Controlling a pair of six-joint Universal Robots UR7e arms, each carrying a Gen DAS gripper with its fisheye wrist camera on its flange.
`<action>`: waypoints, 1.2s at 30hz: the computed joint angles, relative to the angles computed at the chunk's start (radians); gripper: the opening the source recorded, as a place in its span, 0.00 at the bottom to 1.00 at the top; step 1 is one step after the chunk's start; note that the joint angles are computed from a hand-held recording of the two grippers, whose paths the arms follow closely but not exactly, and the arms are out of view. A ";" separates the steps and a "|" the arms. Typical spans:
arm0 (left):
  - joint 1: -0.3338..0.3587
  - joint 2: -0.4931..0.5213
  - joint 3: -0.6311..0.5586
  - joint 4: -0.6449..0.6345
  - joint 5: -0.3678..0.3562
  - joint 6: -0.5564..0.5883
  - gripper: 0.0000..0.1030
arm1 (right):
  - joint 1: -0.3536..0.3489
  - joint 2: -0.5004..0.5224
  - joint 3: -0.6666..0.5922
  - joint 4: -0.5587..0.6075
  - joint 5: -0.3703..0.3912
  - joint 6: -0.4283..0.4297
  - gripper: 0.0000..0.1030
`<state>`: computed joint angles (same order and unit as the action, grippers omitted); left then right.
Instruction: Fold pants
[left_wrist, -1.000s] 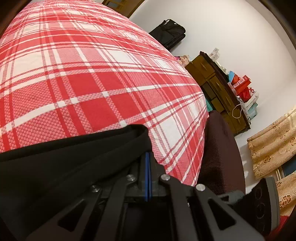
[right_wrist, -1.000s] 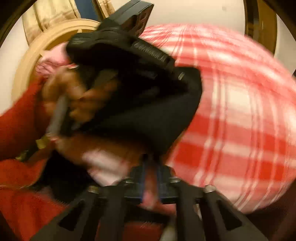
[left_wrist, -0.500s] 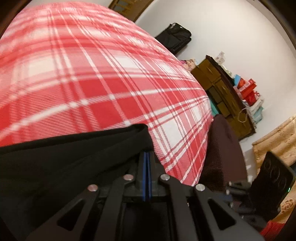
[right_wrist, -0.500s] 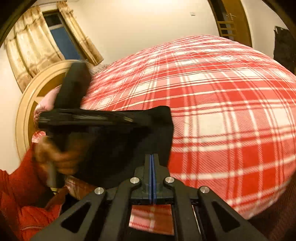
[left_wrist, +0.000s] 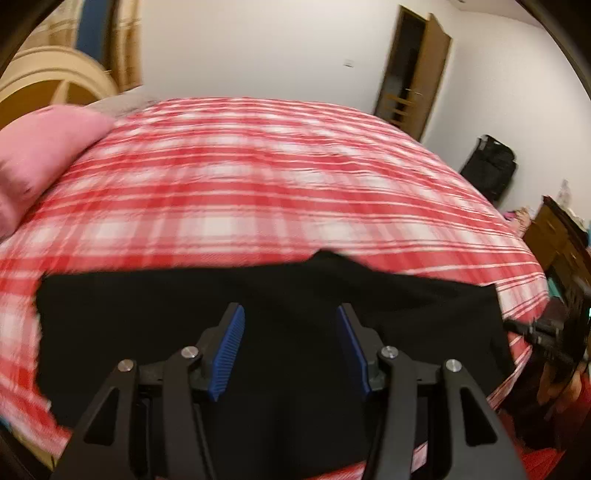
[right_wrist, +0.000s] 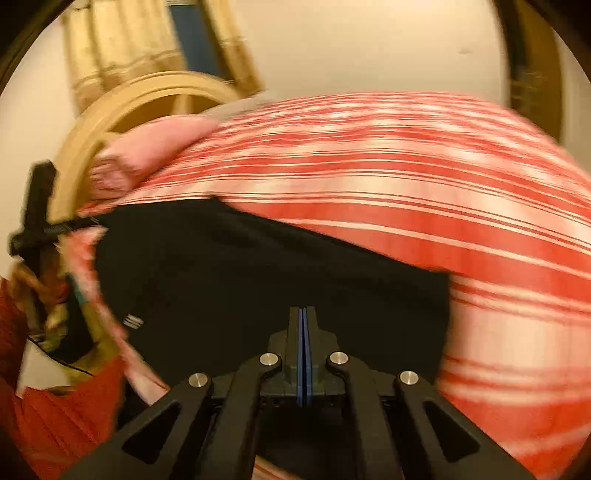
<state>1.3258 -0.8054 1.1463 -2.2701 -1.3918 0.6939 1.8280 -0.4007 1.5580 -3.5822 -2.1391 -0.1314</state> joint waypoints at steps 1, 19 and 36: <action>0.010 -0.003 0.003 -0.010 0.008 -0.008 0.53 | 0.004 0.016 -0.033 0.051 0.054 0.001 0.01; 0.146 0.045 -0.103 -0.188 0.124 -0.294 0.72 | 0.024 0.335 -0.599 0.268 0.115 -0.006 0.01; 0.170 0.081 -0.096 -0.292 0.148 -0.504 0.69 | 0.065 0.268 -0.433 0.083 0.070 0.007 0.04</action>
<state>1.4962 -0.7244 1.0508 -2.5625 -1.2441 0.1894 1.8930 -0.1324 1.1253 -3.4990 -2.0687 -0.1242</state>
